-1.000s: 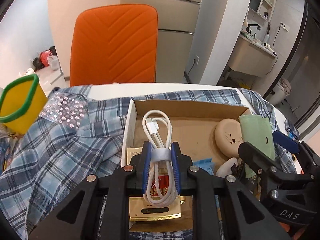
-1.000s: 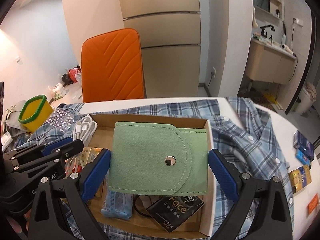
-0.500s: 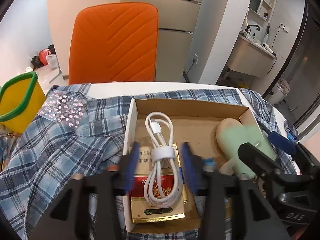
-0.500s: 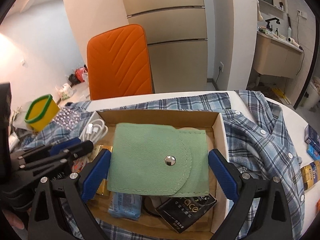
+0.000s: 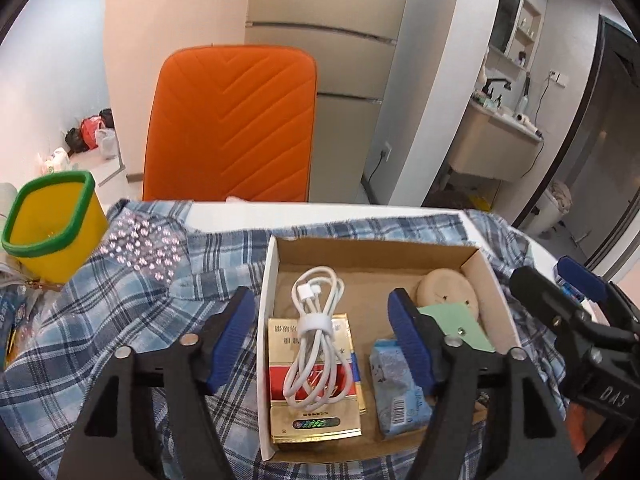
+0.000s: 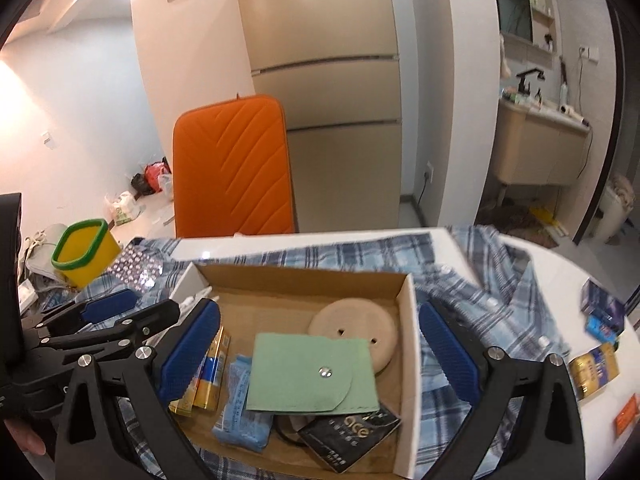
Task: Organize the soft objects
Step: 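Raise both open tools up and away from the box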
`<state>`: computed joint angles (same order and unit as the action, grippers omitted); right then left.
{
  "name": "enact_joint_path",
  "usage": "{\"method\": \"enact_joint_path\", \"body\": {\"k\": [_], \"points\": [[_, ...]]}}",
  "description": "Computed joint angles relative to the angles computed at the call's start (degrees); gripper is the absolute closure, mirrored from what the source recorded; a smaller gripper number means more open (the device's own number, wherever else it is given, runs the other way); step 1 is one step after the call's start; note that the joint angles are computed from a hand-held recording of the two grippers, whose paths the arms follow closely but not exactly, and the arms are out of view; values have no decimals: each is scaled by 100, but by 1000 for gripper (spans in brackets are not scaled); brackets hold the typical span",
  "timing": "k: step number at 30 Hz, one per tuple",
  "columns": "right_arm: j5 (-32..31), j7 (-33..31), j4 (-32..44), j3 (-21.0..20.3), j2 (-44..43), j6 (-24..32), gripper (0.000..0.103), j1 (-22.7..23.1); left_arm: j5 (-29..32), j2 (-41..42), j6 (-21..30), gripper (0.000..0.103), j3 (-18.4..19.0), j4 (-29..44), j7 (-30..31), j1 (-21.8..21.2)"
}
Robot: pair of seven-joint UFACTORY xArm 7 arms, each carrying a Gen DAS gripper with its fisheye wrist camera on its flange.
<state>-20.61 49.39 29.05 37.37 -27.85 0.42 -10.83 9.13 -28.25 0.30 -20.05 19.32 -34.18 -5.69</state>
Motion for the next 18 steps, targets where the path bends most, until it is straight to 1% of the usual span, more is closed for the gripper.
{"method": "enact_joint_path", "body": {"k": [2,4,5,6,7,8,9,12,14,16,18], "points": [[0,57,-46,26,-228,3,2,-52,-36,-157,-120,22,16,-86,-44,-32],[21,114,-119,64,-516,-24,2,-128,-63,-387,-266,20,-60,-192,-87,14],[39,132,-151,80,-667,-32,2,-161,-57,-548,-301,20,-236,-233,-142,150],[56,140,-190,92,-827,-34,2,-191,-49,-747,-334,16,-475,-279,-233,341],[75,151,-223,114,-1007,-31,2,-231,-46,-919,-379,12,-645,-323,-310,477],[100,158,-264,121,-1161,-41,2,-253,-60,-1123,-417,10,-770,-384,-393,557],[133,163,-309,117,-1300,-65,2,-263,-81,-1295,-395,8,-801,-428,-448,554],[253,140,-429,39,-1696,-28,2,-205,-105,-1695,-398,8,-669,-525,-491,344],[283,33,-463,-100,-1904,100,2,-56,-112,-2010,-372,7,-712,-592,-549,307],[297,-28,-539,-191,-2261,208,2,54,-109,-2378,-395,1,-729,-684,-598,222],[317,3,-598,-176,-2713,347,0,51,-126,-2786,-459,1,-830,-781,-708,236]]}}
